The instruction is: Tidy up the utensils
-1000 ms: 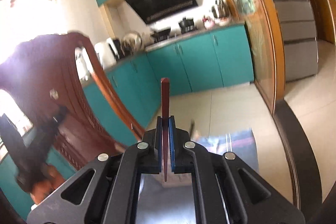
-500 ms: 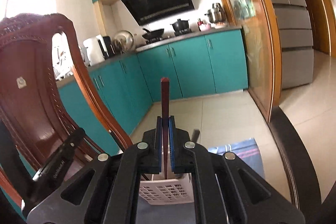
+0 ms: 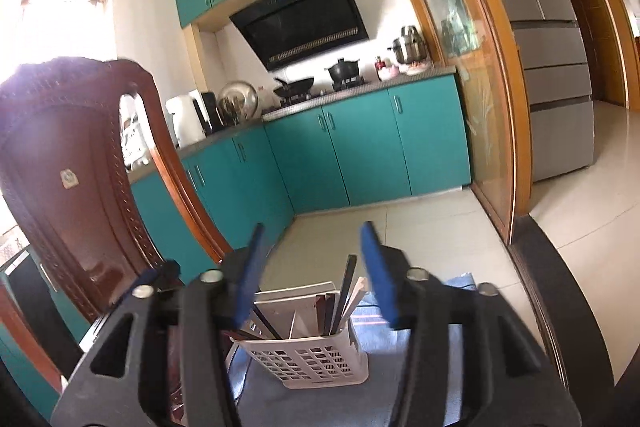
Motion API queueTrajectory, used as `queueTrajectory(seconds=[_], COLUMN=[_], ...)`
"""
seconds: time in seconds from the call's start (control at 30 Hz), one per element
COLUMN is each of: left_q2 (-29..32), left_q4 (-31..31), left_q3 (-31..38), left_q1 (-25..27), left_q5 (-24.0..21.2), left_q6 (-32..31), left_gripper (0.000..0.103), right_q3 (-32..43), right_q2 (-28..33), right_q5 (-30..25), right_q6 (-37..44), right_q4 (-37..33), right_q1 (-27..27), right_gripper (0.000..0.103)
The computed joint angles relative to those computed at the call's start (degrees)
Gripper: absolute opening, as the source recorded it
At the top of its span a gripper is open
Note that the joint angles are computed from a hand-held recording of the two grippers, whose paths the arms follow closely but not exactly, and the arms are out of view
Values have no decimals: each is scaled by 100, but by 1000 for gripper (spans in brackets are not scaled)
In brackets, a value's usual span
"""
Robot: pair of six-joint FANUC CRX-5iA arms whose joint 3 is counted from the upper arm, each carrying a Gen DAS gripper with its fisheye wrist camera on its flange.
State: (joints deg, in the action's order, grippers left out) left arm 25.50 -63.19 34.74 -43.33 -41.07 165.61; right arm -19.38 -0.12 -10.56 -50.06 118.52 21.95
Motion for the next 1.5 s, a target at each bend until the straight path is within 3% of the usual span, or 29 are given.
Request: queueTrajectory(seconds=[0.2,0.27,0.37,0.47,0.57,0.73,1.07,1.5], left_q2=[-216,-339,-475,-619,-813,-1017,-1120,-1059], left_q4=[-370,-459,-623,-677,-719,-700,-784,-623], left_q3=[-343,-553,-822,-1087,-1392,-1680,-1929,-1878], left_q1=[-420,-549,-770,-897,-988,-1041,-1216,-1203], left_q5=[-533,-572,-787,-877,-938,-1028,-1335,-1275], left_q6=[-184,-266,-341,-402,-306,-196,-128,-261], left_gripper=[77,84,92,97,99,99,99,99], right_q3=[-483,-717,-1153,-1577,-1664,-1871,-2093,-2150], right_q2=[-316,-381,-452,-501,-531,-508,-646,-660], right_q5=[-824,-1290,-1963,-2327,-2476,-3418,-3491,-3610], right_q6=[896,887,742,1145,2159,2169,1802,1808], right_q4=[-696,-566,-412,-1175,-2385,-2129,-2192,-2249], right_q1=[466,617,813,1179,1683,2217,2496,2571], right_gripper=[78,92,100,100,100,100,100,100])
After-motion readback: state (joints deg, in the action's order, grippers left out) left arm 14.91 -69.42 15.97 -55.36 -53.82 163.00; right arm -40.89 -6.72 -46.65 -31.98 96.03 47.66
